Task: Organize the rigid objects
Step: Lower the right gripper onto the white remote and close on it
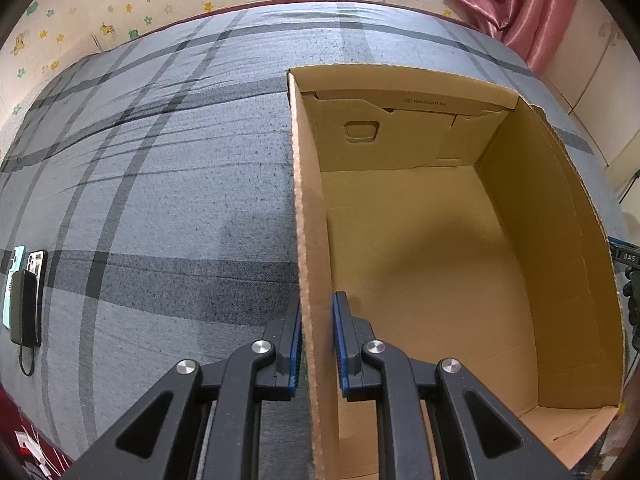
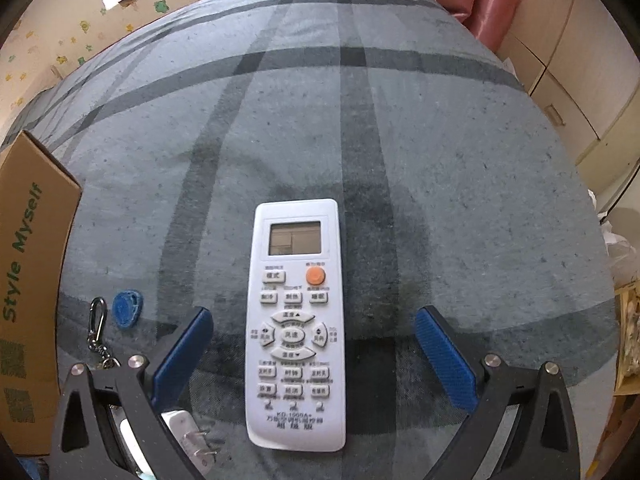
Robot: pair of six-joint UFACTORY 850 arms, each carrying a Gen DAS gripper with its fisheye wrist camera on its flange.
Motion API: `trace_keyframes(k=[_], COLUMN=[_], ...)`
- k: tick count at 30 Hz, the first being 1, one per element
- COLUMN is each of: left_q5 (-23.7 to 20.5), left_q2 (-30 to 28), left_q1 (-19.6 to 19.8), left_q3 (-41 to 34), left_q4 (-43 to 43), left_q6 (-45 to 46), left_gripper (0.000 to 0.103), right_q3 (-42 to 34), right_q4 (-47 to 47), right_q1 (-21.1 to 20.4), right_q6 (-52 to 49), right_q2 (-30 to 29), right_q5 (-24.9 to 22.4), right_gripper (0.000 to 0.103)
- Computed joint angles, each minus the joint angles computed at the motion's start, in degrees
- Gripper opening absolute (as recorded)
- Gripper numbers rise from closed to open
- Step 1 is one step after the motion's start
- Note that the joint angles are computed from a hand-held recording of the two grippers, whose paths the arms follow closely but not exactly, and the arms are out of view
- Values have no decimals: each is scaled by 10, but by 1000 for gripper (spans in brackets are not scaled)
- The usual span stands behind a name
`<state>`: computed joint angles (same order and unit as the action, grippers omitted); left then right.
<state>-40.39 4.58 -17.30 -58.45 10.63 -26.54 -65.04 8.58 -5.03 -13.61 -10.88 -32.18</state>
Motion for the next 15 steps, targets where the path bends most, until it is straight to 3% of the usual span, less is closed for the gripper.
trace_keyframes(k=[6,8,10,12,15], left_q5=[-1,1,0,-1,-2], left_q2=[1,2,2,2,1], left_q1=[-4,-3,-5,-5,-6], left_q3=[1,2,2,2,2], left_q4=[8,8,11,13,15], left_q6=[-8,-9,-12,-12,-13], left_gripper=[15,15,15,15,15], right_q3=[-5,-23,-31,-29,-30], right_q4=[2,-13,-20,-13,-9], right_q1=[3,8,12,16,17], right_q6=[-9,2,6,6,19], right_q2=[-6,-19,-27,-24,-22], right_q5=[-1,-13,-30,-29,-29], right_gripper=[98,84,61,49,49])
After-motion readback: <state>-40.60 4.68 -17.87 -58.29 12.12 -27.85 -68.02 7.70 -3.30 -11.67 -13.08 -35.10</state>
